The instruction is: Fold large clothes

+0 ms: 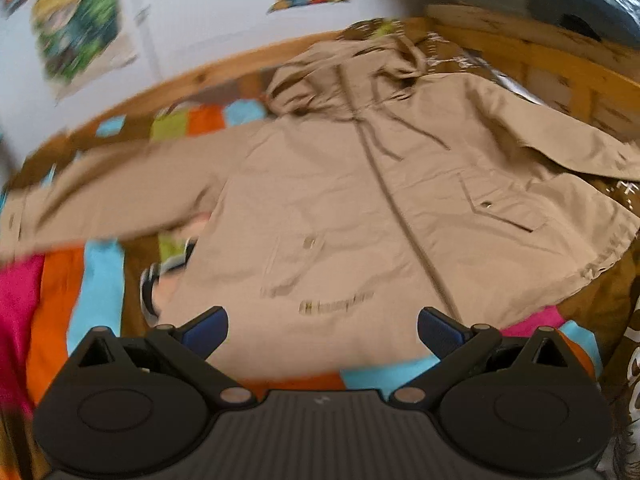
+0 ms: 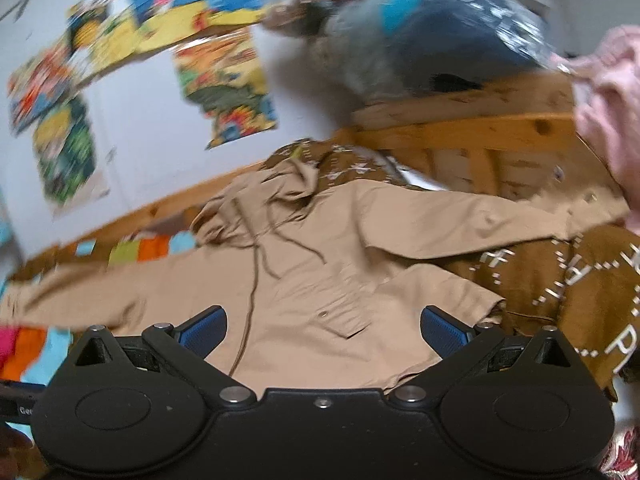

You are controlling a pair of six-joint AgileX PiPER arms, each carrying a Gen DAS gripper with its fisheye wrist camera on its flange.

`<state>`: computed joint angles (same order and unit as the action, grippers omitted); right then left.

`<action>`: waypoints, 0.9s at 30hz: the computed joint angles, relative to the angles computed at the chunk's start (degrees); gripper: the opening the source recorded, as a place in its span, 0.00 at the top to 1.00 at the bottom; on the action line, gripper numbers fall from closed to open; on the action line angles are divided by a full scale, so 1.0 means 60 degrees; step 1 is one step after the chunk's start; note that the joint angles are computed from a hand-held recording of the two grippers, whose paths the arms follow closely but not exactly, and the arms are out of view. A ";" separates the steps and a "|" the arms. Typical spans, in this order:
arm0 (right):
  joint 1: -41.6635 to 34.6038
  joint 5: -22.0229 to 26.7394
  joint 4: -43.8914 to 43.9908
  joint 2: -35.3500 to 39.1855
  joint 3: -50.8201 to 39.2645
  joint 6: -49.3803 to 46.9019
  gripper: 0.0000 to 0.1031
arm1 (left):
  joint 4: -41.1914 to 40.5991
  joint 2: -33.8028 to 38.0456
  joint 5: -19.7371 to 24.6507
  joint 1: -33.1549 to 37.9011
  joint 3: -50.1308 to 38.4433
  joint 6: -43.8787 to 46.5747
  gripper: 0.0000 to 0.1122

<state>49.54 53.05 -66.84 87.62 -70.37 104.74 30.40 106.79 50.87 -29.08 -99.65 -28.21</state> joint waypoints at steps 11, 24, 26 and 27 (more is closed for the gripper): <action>-0.2656 -0.0019 0.2083 -0.1387 0.0013 -0.2980 0.01 | -0.1923 0.2508 -0.1297 0.0411 -0.2317 0.0878 0.09; -0.5371 0.0416 0.2705 -0.0377 -0.0562 -0.2187 0.13 | -0.2819 0.3058 -0.2609 0.0963 -0.1570 0.0967 0.09; -0.5461 0.1330 0.2744 0.0229 -0.1176 -0.2311 0.17 | -0.2608 0.2927 -0.2599 0.0932 -0.1401 0.0949 0.09; -0.5522 0.1631 0.2763 0.0488 -0.1413 -0.2382 0.21 | -0.2483 0.2835 -0.2578 0.0914 -0.1300 0.0968 0.09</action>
<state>16.41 62.83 -50.27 90.55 -78.84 90.44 15.50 123.80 35.40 -23.60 -107.45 -22.41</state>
